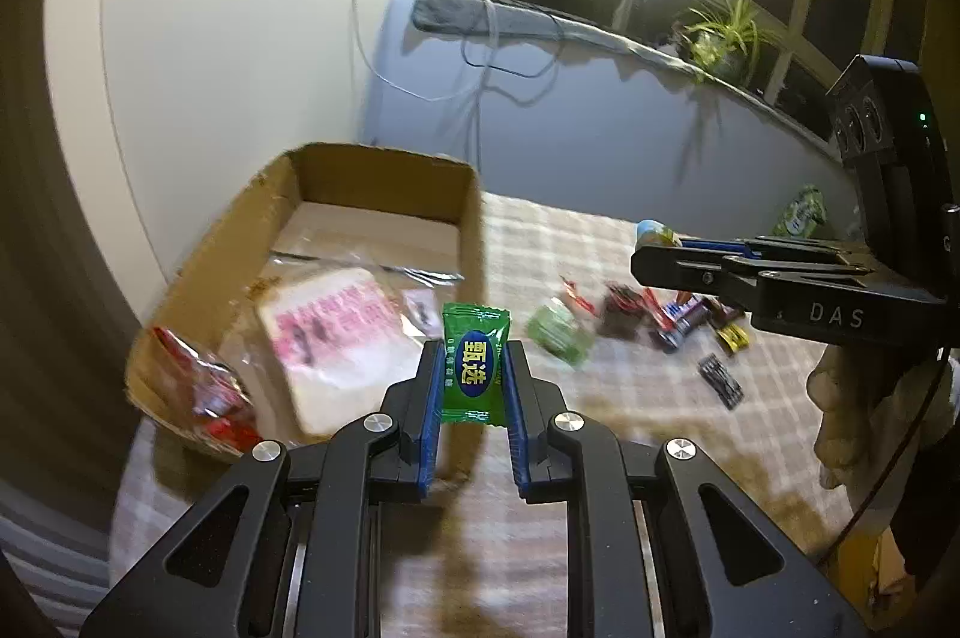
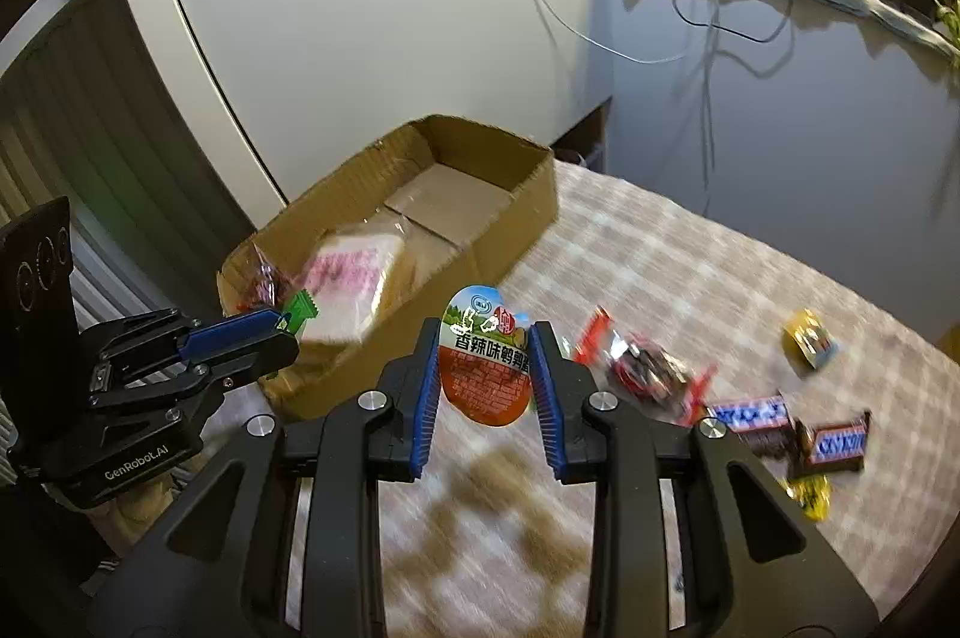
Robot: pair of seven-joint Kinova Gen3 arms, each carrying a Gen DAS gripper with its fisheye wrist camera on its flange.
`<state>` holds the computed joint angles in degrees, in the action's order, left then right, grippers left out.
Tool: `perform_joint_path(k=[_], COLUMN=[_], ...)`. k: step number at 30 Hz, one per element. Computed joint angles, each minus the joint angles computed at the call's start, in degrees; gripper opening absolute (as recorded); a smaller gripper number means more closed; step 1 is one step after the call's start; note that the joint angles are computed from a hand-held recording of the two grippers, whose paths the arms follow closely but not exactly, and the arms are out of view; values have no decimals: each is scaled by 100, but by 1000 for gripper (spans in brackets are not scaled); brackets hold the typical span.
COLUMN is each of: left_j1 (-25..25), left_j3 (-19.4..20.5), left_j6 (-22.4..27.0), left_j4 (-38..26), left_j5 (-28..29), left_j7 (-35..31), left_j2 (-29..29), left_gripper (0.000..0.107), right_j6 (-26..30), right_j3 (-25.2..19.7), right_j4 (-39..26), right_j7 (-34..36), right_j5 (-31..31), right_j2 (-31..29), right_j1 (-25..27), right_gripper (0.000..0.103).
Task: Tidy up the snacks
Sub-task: 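Carry the green candy and jelly cup into the box and open both tools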
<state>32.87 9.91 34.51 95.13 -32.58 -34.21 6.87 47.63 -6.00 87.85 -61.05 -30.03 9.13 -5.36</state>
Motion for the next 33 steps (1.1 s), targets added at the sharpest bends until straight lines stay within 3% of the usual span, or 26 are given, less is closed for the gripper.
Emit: perform_joint_path(k=[20, 33], left_j1=[-371, -413], left_j3=[-241, -354], left_j6=[-83, -64], left_j4=[-192, -286], left_j5=[279, 440], left_j7=[-363, -520], left_j2=[176, 258], left_gripper=[17, 18], right_j6=[125, 292], right_j3=[-296, -415], right_j4=[-1481, -1976], right_j7=[-707, -792], right_j5=[765, 908], right_j2=[1212, 1625], right_j1=[-472, -545], right_gripper=[30, 30])
